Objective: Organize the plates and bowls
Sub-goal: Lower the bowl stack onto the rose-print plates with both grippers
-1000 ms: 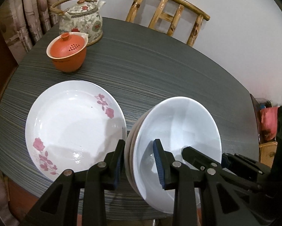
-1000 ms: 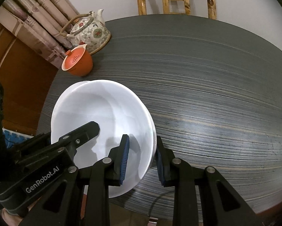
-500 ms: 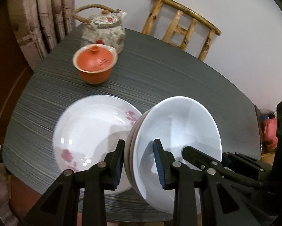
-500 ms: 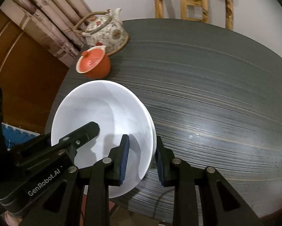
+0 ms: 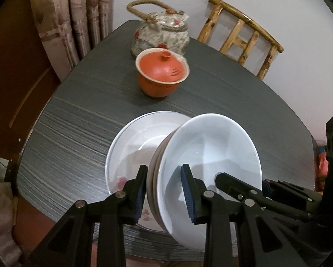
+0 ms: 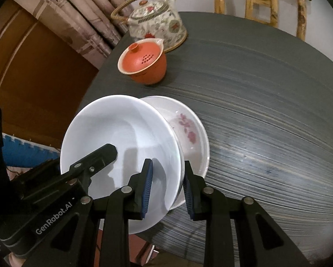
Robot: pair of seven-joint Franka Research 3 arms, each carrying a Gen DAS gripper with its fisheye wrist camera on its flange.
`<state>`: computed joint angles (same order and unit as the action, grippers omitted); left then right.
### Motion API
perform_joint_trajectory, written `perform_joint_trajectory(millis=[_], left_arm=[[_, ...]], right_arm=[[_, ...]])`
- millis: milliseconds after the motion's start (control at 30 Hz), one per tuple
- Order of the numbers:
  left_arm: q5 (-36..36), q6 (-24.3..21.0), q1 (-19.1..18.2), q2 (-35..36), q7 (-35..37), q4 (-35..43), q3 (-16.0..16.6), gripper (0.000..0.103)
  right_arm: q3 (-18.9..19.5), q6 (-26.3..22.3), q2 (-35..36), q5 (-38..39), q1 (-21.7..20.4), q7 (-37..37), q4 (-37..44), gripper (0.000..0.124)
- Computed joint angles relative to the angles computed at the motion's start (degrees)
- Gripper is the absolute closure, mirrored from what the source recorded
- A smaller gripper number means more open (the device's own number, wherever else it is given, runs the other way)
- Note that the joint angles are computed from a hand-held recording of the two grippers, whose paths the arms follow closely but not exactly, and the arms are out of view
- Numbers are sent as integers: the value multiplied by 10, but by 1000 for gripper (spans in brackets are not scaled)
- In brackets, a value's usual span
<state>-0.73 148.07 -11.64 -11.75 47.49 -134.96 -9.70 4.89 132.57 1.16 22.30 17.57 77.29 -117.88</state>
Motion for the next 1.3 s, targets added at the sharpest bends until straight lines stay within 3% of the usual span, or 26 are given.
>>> perform_joint_trajectory(millis=[600, 1300], left_arm=[[-52, 23, 7, 23, 57, -16, 13, 72], [-68, 30, 9, 25, 75, -18, 12, 72]], right_arm=[[6, -3, 42, -24, 13, 40, 19, 100], [7, 7, 36, -19, 14, 42, 10, 98]])
